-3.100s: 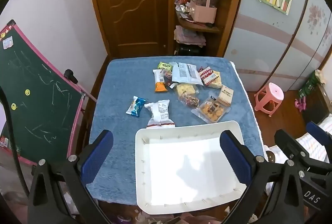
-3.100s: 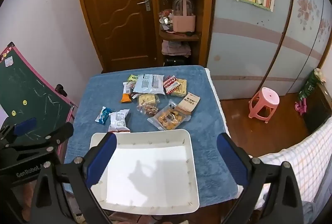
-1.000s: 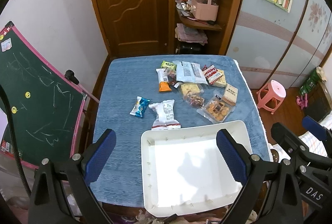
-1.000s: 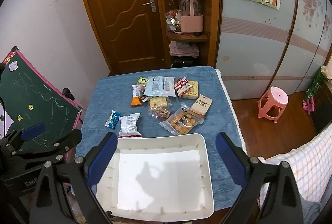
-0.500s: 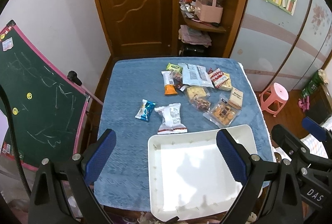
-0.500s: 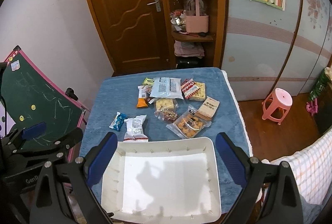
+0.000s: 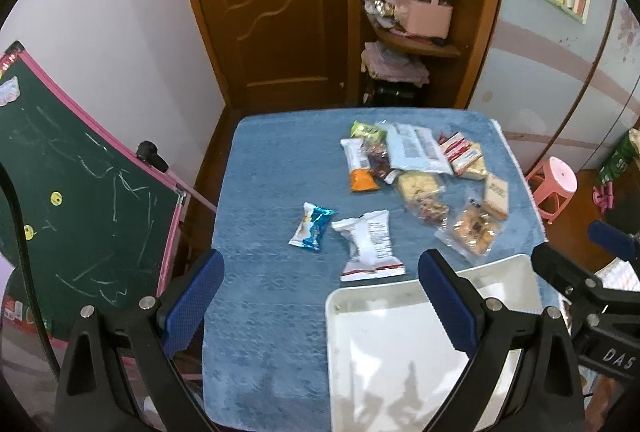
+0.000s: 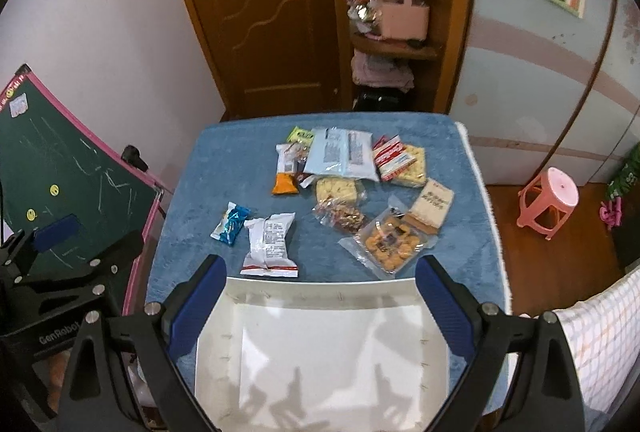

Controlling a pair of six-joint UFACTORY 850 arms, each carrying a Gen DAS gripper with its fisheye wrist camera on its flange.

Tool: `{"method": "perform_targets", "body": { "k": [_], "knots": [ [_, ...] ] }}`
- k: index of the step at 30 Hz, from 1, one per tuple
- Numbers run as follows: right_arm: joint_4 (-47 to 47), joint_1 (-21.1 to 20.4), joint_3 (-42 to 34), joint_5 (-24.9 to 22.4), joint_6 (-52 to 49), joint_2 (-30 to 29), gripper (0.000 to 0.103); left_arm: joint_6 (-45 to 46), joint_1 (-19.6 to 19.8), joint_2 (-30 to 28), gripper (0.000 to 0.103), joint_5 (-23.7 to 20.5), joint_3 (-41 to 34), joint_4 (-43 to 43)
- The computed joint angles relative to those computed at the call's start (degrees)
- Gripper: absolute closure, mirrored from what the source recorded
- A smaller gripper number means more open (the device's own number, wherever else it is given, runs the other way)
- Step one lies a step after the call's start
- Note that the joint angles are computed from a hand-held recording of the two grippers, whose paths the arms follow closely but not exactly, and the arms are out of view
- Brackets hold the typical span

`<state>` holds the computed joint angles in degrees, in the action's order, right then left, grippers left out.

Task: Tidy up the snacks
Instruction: 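Grasp the blue candy wrapper with the left gripper while the right grasps the white biscuit bag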

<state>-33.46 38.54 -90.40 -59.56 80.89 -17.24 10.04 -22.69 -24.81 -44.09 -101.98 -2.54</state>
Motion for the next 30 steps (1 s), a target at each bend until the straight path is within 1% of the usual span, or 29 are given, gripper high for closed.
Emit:
{"method": "perform_targets", "body": {
  "k": [4, 8, 10, 12, 14, 15, 18, 21, 23, 24, 26, 27, 28, 29, 30],
  "knots": [
    [5.5, -3.2, -2.0, 3.9, -5.7, -3.7, 0.007, 0.5, 1.3, -5.0, 0.006, -0.9, -3.2, 1.1],
    [10.3, -5.8, -4.5, 6.0, -11.0, -8.5, 0.007, 1.6, 2.8, -10.6, 0.006, -2.4, -7.3, 1.3],
    [14.9, -7.4, -5.5, 7.7, -15.0, -11.0, 0.007, 2.0, 3.7, -14.6, 0.006, -4.1, -10.7, 1.2],
    [19.1, -8.8, -7.2, 8.3, -18.9, -14.2, 0.007, 3.1, 4.5, -18.3, 0.006, -6.4, -14.2, 0.0],
    [21.9, -9.8, -9.2, 7.9, -21.9, -17.0, 0.01, 5.1, 5.4, -22.5, 0.006, -9.4, -18.5, -2.5],
    [23.9, -10.4, -10.9, 7.0, -23.8, -19.1, 0.011, 5.6, 5.7, -24.7, 0.006, -11.2, -21.0, -3.3],
    [28.5, -11.7, -15.0, 5.9, -28.1, -23.9, 0.011, 7.4, 6.3, -30.6, 0.006, -16.0, -28.4, -5.9],
    [34.4, -13.2, -18.2, 4.9, -30.8, -27.8, 0.011, 8.2, 6.1, -35.2, 0.006, -18.4, -34.4, -5.9],
    [38.7, -14.1, -19.6, 4.0, -32.6, -29.7, 0.011, 8.7, 6.1, -37.2, 0.006, -19.4, -37.2, -6.2],
    [40.3, -14.4, -20.6, 2.8, -32.8, -30.9, 0.013, 8.8, 6.2, -38.5, 0.006, -20.4, -39.1, -6.3],
    [42.4, -14.9, -21.9, 1.6, -34.1, -32.4, 0.026, 8.8, 6.0, -40.9, 0.006, -22.1, -42.7, -6.5],
    [45.0, -15.2, -21.1, 2.4, -35.7, -32.5, 0.034, 8.8, 6.0, -42.1, 0.006, -23.3, -44.8, -6.6],
    [47.6, -15.6, -19.6, 4.4, -37.2, -32.1, 0.039, 9.0, 5.9, -42.7, 0.006, -23.7, -45.6, -6.7],
    [48.6, -15.6, -18.2, 6.1, -37.5, -31.4, 0.04, 9.1, 5.8, -43.2, 0.006, -24.0, -46.4, -6.8],
    [47.8, -15.5, -17.3, 7.2, -37.2, -30.8, 0.047, 9.2, 5.6, -43.9, 0.006, -24.5, -47.5, -6.9]
  ]
}}
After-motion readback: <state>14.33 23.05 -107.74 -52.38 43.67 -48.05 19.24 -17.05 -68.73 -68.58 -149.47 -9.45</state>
